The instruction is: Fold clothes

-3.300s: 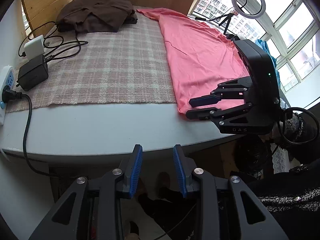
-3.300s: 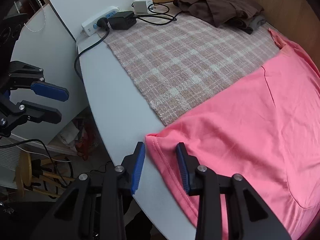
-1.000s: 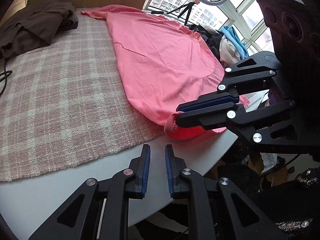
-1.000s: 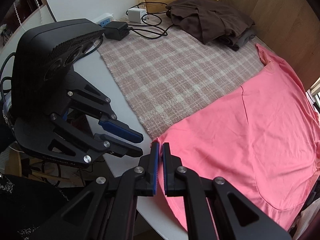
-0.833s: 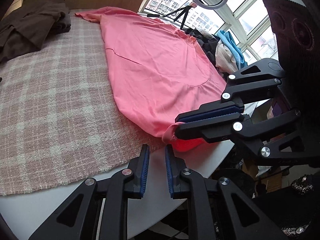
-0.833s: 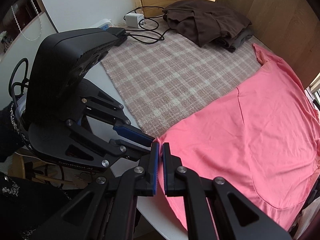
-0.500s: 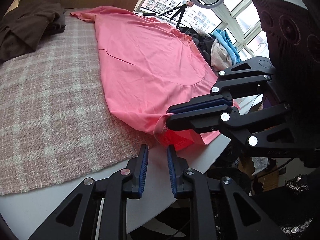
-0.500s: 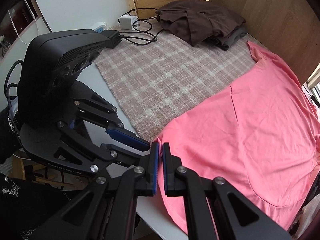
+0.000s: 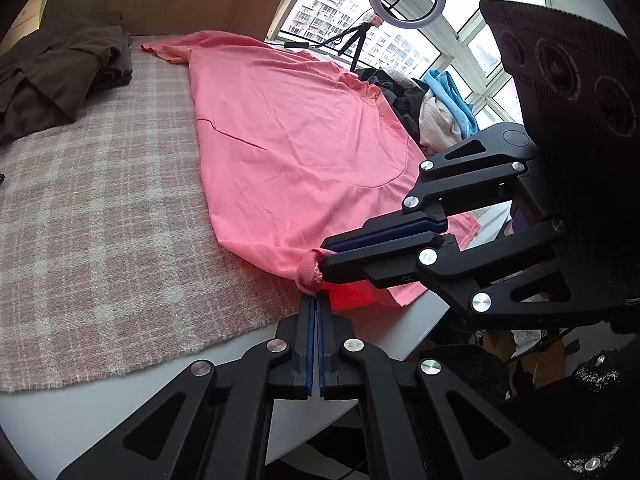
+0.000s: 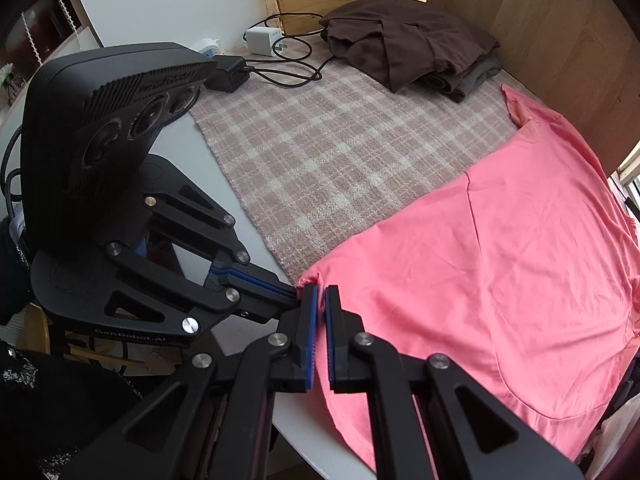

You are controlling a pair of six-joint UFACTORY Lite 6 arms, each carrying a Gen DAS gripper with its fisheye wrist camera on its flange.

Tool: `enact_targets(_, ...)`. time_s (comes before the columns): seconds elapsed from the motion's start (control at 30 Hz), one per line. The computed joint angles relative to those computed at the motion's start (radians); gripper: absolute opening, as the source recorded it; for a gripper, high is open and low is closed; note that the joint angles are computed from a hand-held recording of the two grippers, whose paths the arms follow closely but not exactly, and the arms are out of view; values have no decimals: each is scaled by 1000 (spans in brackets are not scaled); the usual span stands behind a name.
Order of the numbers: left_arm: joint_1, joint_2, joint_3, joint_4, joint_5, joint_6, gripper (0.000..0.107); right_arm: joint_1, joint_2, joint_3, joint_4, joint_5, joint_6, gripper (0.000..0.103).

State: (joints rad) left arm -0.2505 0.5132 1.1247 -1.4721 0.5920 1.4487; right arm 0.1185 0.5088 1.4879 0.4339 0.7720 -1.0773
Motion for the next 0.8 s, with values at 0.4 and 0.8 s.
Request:
enact_targets(0.4, -24, -119, -201, -24, -181, -71, 0, 53, -1, -101, 36, -77, -34, 6)
enact_targets(0.8, -10, -137, -130, 179, -165, -272, 21, -447, 6, 56, 104, 211, 6, 23)
